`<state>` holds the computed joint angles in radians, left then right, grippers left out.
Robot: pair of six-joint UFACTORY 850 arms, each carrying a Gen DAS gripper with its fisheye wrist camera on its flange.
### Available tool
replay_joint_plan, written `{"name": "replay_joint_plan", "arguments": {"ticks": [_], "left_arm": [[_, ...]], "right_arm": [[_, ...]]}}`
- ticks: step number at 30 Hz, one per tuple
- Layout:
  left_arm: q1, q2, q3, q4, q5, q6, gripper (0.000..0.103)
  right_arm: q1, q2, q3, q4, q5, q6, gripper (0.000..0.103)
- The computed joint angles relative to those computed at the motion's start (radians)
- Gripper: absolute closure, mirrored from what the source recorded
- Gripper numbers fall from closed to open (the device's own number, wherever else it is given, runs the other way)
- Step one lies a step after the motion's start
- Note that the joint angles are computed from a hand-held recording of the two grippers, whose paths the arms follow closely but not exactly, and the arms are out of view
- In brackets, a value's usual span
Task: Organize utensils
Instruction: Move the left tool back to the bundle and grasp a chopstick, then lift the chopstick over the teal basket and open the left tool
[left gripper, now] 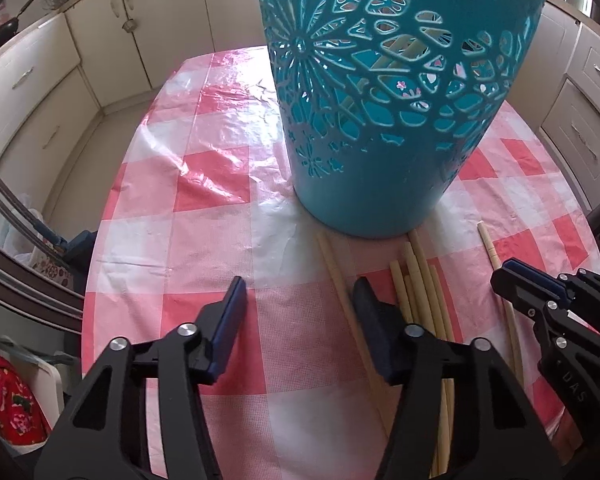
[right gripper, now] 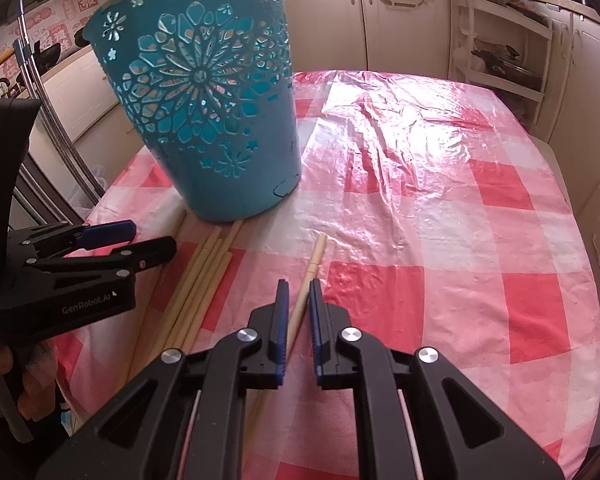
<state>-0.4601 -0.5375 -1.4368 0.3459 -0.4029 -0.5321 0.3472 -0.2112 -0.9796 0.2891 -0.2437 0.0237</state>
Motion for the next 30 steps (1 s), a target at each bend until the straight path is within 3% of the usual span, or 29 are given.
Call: {"name": "replay_joint_plan", "arguments": {"ticks": [2, 3, 8, 12, 19, 21, 26, 30], "left_arm": [[0.006, 0.006, 0.004, -0.056, 0.008, 0.055, 0.077], [0.009, 0.007, 0.005, -0.093, 0.008, 0.090, 0.078], [0.001, 0.008, 0.006, -0.047, 0.003, 0.061, 0.079], [-0.002, 0.012, 0.012, -0.070, 0.010, 0.097, 0.093], [-0.008, 0.022, 0.022, -0.073, 0.008, 0.107, 0.095], [-0.007, 0.024, 0.023, -0.096, 0.006, 0.130, 0.096], [0.009, 0.049, 0.034, -0.215, 0.002, 0.243, 0.098], [0.041, 0.115, 0.077, -0.343, 0.034, 0.329, 0.098]], "right_arm": [[-0.003, -0.001, -0.005, 0.050, -0.017, -0.065, 0.092], [-0.004, -0.003, -0.008, 0.054, -0.023, -0.072, 0.092], [-0.007, -0.011, -0.018, 0.051, -0.028, -0.059, 0.092], [-0.005, -0.012, -0.014, 0.036, -0.011, -0.048, 0.092], [-0.004, -0.010, -0.010, 0.026, -0.002, -0.038, 0.092], [0.002, -0.009, -0.008, -0.027, 0.006, 0.005, 0.092], [0.037, -0.008, -0.001, -0.337, 0.036, 0.259, 0.092], [0.040, -0.007, 0.002, -0.380, 0.041, 0.294, 0.092]]}}
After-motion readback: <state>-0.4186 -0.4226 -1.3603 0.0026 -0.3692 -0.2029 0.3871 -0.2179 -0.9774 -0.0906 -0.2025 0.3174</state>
